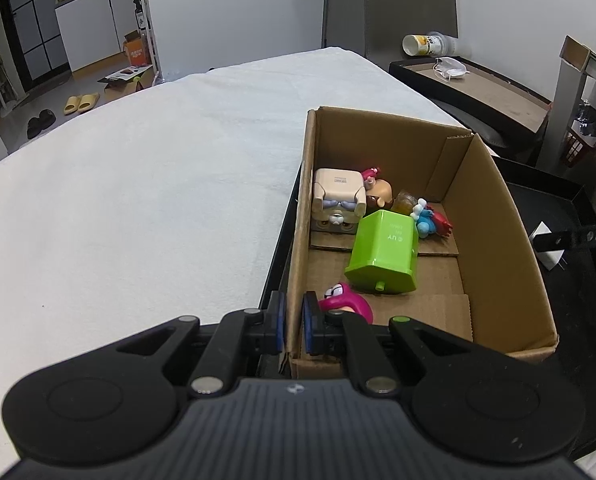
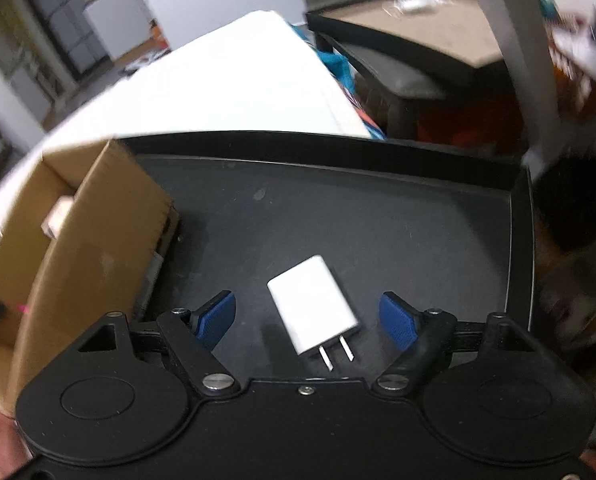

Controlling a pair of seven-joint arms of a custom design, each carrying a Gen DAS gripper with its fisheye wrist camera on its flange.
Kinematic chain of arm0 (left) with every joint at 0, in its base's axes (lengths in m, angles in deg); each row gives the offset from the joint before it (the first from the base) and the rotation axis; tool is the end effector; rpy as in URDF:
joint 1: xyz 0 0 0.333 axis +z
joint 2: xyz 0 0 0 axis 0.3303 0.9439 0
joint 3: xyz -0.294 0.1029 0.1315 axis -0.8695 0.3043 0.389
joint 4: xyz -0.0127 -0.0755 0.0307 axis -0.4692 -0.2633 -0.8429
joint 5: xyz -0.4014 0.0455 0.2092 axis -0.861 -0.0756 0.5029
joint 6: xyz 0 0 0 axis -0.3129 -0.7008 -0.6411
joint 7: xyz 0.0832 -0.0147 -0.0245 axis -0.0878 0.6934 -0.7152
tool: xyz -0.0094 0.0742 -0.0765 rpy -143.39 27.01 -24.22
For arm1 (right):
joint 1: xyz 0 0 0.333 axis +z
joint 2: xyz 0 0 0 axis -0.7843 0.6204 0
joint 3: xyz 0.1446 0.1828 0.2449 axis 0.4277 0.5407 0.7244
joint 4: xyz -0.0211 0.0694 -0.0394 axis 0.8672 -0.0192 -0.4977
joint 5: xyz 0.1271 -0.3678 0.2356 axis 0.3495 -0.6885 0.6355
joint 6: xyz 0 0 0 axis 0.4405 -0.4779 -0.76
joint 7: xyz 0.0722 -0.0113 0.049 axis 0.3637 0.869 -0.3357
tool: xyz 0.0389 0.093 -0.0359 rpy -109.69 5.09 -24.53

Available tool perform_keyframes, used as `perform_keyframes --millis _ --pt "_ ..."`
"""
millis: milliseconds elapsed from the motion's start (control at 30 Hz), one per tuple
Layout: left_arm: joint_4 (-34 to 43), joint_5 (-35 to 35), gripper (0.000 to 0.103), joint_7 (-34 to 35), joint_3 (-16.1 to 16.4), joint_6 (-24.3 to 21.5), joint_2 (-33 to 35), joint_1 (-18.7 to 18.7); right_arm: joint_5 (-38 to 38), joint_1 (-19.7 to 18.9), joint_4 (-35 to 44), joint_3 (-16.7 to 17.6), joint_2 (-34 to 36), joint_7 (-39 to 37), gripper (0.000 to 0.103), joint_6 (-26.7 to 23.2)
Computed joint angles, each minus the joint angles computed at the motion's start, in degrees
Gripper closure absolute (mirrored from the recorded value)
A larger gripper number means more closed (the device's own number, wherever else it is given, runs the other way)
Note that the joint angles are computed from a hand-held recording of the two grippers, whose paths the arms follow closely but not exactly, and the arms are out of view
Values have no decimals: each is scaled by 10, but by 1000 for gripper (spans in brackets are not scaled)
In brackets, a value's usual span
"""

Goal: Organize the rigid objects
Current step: 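Move the right gripper to the white charger and close on it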

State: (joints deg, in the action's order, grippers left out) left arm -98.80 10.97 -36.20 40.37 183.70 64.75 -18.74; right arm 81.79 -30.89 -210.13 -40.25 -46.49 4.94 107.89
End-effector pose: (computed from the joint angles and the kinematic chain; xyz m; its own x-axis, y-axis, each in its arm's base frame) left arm 0.2924 -0.5059 0.4229 0.4479 -0.8941 0.0055 -0.7082 -0.3585 -0.6082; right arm 0.5238 0.2386 0.3747 0.6134 -0.7622 -0.2068 -0.7318 -0.4500 -0.5118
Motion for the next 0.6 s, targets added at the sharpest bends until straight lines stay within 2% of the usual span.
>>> perform_keyframes --millis 133,300,367,433,467,533,600 --pt "-5 1 94 -1 0 6 -4 1 -4 13 -8 9 4 -52 25 40" --pt "-8 -1 94 -3 0 11 -7 2 -75 16 -13 15 14 -13 28 73" --pt "-9 -1 94 -6 0 13 -8 3 -100 15 -15 14 16 7 39 70" --pt "-11 -1 94 -8 0 14 -9 3 -117 14 -22 13 9 12 63 74" --pt "-11 -1 94 -8 0 14 -9 3 -131 12 -24 12 2 24 67 64" --pt "-11 0 94 -9 -1 13 -9 3 -129 10 -21 9 -6 42 67 34" --pt "-11 1 94 -10 -1 13 -9 3 -143 8 -32 10 -16 52 67 32"
